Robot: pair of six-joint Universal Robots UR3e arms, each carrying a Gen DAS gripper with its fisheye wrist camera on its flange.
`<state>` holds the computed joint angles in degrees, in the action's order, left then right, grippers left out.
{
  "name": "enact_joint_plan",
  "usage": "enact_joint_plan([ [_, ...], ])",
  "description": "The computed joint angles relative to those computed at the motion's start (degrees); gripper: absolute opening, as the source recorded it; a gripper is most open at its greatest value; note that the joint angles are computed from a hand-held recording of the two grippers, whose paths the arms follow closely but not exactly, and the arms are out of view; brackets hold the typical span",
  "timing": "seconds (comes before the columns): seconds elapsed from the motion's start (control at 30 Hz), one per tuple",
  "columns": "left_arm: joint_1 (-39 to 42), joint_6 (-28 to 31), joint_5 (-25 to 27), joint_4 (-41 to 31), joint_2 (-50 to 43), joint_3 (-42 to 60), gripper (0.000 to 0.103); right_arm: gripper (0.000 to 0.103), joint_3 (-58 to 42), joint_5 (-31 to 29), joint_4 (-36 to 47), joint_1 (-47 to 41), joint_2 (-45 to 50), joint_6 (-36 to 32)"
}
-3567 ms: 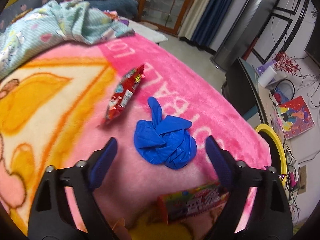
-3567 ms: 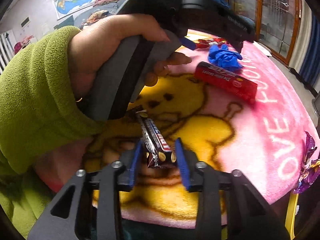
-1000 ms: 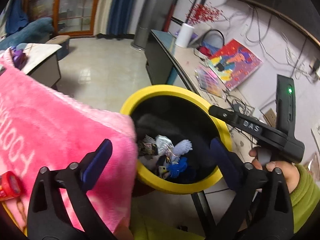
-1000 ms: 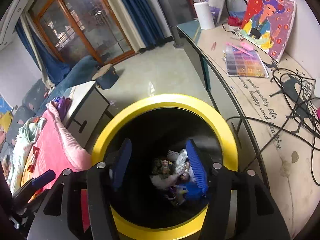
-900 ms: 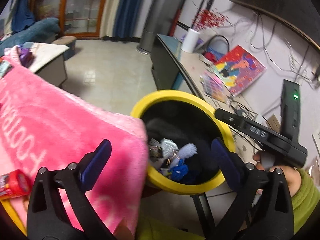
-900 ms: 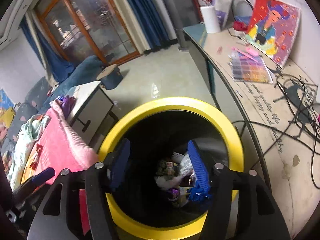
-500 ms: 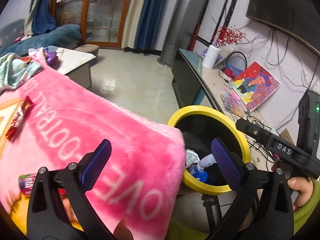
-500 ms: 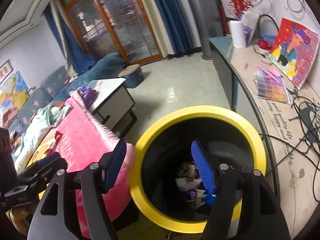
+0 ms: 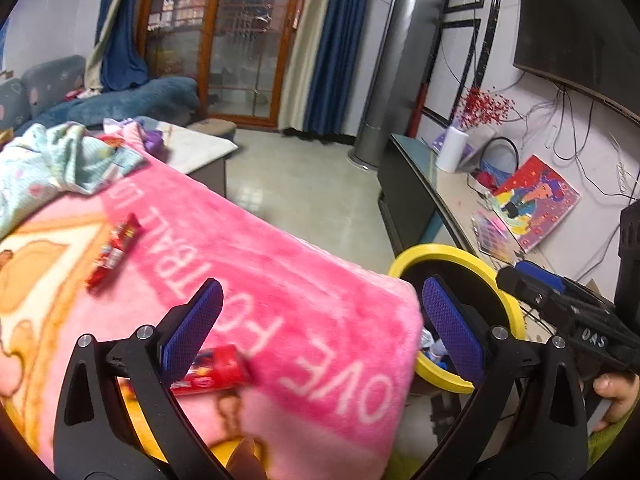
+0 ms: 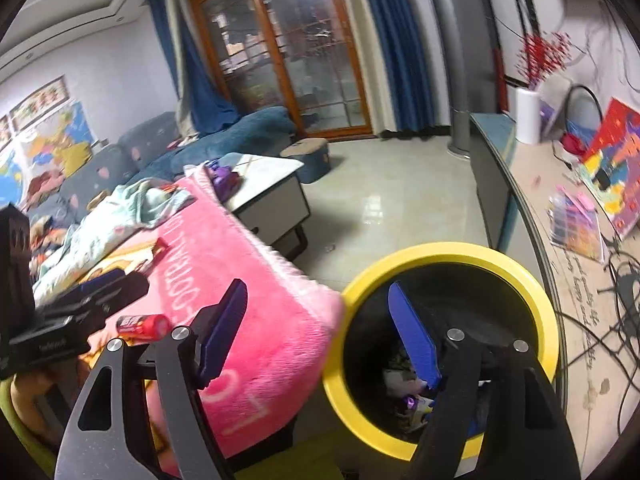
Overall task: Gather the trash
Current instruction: 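Move both open tools back to the red wrapper and red candy tube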
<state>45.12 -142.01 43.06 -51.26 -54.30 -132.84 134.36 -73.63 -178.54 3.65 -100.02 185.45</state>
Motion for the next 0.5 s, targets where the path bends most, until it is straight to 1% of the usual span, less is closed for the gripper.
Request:
enact_joint_plan([
  [0.17, 6.85, 4.83, -2.83, -6.25, 3.55, 0.40, 0.092, 0.075, -3.10, -3.47, -0.76, 5.78, 3.26, -0.88],
  [0.27, 9.97, 6.27, -3.33, -7.17, 3.81, 0.46, 0.092, 0.077, -6.70, -5.57, -0.73, 10.53, 7.05, -1.73],
  [0.4, 14.19, 6.23, -2.74, -4.63, 0.43, 0.96, 0.092, 0.079, -11.98, -5.61, 1.15, 15.22, 12.08, -3.43],
  [0.5, 15.71, 4.03, -0.84, -0.32, -4.50, 2.09, 0.092, 0.079, -17.48, -6.19, 3.42, 19.28, 16.88, -4.92],
])
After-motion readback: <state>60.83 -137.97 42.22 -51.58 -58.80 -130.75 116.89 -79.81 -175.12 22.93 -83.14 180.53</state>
